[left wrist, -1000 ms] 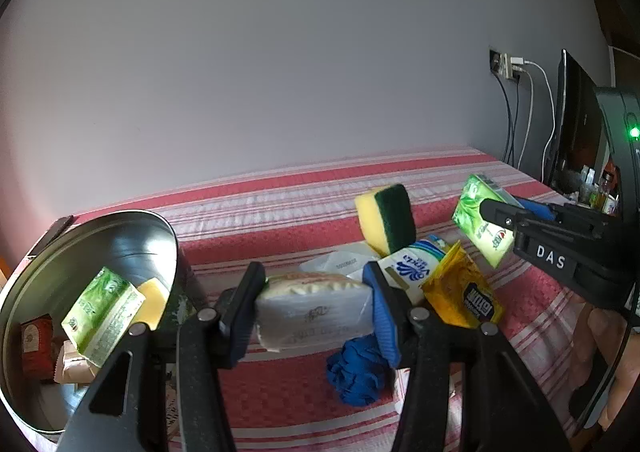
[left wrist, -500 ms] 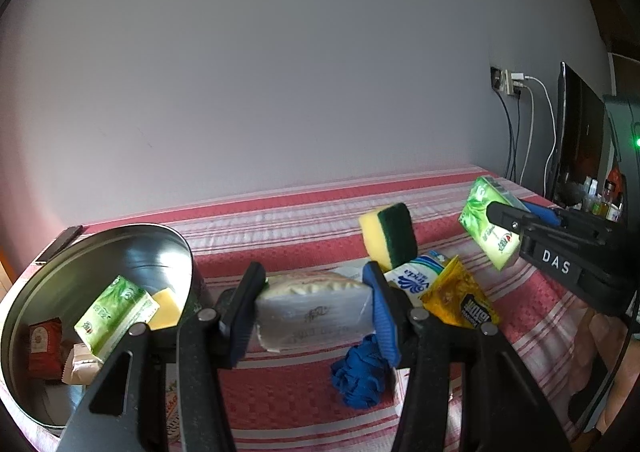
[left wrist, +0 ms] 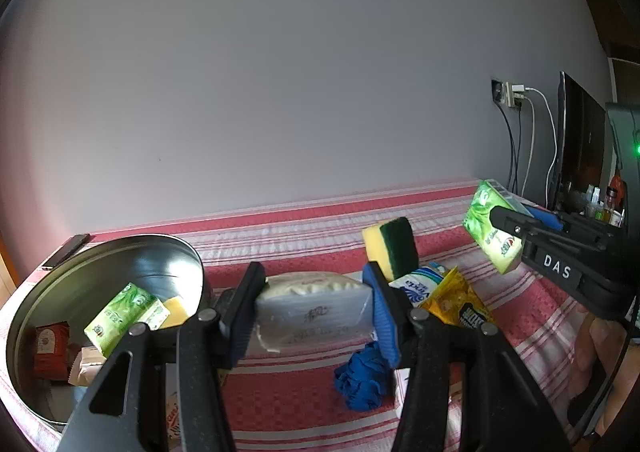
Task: Organize objects
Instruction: 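Carry the white soap bar and green soap box over the silver tin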
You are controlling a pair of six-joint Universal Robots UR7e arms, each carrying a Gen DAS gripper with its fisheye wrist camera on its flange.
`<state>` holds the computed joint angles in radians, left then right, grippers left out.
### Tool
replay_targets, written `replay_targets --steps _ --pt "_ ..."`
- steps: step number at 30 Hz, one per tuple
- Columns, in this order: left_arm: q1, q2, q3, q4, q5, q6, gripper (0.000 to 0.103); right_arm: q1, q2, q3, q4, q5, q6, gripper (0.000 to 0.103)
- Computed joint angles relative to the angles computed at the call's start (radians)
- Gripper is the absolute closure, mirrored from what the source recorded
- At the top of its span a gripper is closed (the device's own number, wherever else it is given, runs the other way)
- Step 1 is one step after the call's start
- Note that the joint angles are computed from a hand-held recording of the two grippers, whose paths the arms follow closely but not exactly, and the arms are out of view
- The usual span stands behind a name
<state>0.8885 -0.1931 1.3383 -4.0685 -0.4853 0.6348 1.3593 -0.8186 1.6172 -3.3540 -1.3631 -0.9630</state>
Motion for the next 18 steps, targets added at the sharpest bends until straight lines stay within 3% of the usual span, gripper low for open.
replay_targets --steps 18 --pt "-0.006 0.007 0.002 -0.107 -0.021 0.082 0.052 -0.015 -0.006 0.034 -0.07 0.063 -0.02 0.075"
